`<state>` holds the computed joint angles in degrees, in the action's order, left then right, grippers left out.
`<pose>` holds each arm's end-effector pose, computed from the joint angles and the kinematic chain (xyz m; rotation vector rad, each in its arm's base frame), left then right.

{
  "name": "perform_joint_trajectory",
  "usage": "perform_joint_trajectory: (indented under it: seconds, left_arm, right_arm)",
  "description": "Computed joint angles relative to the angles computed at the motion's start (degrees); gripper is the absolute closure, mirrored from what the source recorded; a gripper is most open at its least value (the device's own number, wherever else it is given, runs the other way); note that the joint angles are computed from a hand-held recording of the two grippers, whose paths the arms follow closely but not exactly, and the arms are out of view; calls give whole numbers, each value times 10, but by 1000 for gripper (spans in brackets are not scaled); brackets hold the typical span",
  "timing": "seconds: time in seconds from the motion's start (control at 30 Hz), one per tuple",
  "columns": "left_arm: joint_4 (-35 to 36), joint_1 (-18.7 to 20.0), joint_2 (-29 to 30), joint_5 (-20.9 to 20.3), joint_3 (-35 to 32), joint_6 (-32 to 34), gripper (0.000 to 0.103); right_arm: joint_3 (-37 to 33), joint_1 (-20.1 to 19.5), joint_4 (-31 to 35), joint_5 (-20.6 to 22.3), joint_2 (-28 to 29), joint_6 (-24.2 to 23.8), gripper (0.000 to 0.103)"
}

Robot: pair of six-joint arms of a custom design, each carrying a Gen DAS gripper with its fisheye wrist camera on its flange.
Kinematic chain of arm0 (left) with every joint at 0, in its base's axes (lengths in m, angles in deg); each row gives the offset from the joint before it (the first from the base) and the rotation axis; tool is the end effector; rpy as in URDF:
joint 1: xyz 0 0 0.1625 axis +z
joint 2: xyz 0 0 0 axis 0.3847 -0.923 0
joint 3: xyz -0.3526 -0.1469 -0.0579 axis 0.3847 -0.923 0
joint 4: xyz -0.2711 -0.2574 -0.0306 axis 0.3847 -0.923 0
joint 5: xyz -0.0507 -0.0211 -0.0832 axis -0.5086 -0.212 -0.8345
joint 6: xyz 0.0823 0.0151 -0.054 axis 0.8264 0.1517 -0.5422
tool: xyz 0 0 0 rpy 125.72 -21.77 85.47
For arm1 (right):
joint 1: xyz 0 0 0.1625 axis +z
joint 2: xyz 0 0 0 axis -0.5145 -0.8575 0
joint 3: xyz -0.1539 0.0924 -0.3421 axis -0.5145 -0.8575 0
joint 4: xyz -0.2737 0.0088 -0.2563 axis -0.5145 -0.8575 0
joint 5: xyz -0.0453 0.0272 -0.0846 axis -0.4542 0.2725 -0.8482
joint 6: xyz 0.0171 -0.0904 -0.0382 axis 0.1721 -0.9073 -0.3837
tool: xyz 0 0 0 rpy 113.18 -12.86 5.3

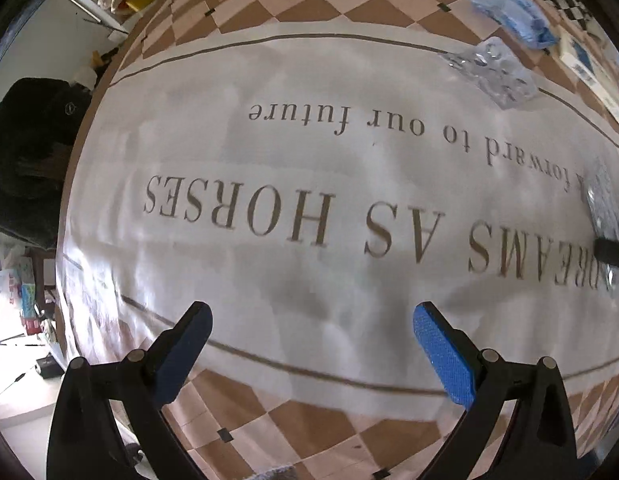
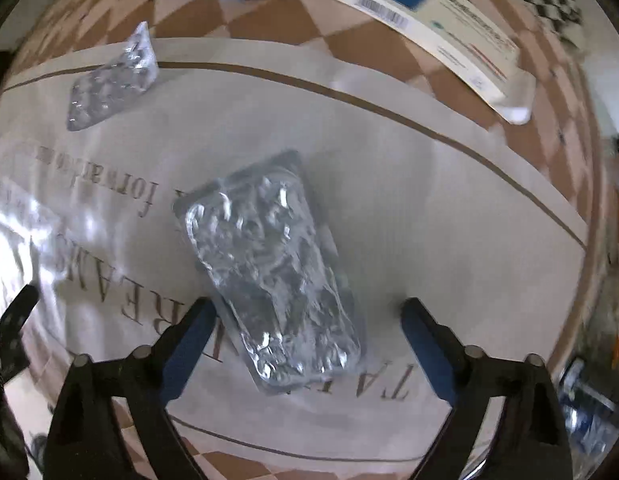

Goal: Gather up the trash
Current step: 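Grasp the clear pill blister pack with the left tool while the right tool grasps the silver foil pack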

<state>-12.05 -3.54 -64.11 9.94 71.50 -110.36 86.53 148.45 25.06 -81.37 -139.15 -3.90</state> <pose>-0.4643 -0.3380 0.2695 0.0640 2.1888 -0.0844 0.2870 -0.3951 0.4547 0.0972 -2.3226 -0.1423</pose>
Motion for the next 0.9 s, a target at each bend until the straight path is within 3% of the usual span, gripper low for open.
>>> perform_joint_trajectory:
  seconds: [0.03, 0.1, 0.13, 0.2, 0.43, 0.63, 0.73, 0.8, 0.9]
  left_arm:
    - [1, 5, 5, -2, -7, -1, 0]
    - [-2, 18, 19, -6, -32, -7, 0]
    - [-3, 24, 27, -7, -48, -13, 0]
    - [-18, 39, 47, -9, -89, -18, 0]
    - [-93, 103, 152, -47, -242, -18, 1]
    - [-97, 140, 202, -78, -297, -46, 1]
    - [-58, 146, 230, -62, -347, -67, 2]
    - [-44, 144, 234, -51, -355, -80, 6]
    - [1, 129, 254, -34, -389, -77, 19]
  right_arm:
    - [-1, 1, -1, 0, 0, 2, 15]
    - [0, 9, -12, -3, -3, 13, 32]
    - [-2, 16, -10, 5, -3, 31, 35]
    - [-4, 9, -27, 10, -14, 63, 35]
    - [-52, -43, -34, -43, -34, 195, 35]
    - [-88, -72, -25, -21, -19, 220, 32]
    - [-118, -78, -14, -35, 0, 217, 32]
    - [-146, -89, -5, -40, 18, 209, 30]
    - [-145, -81, -4, -59, 29, 211, 30]
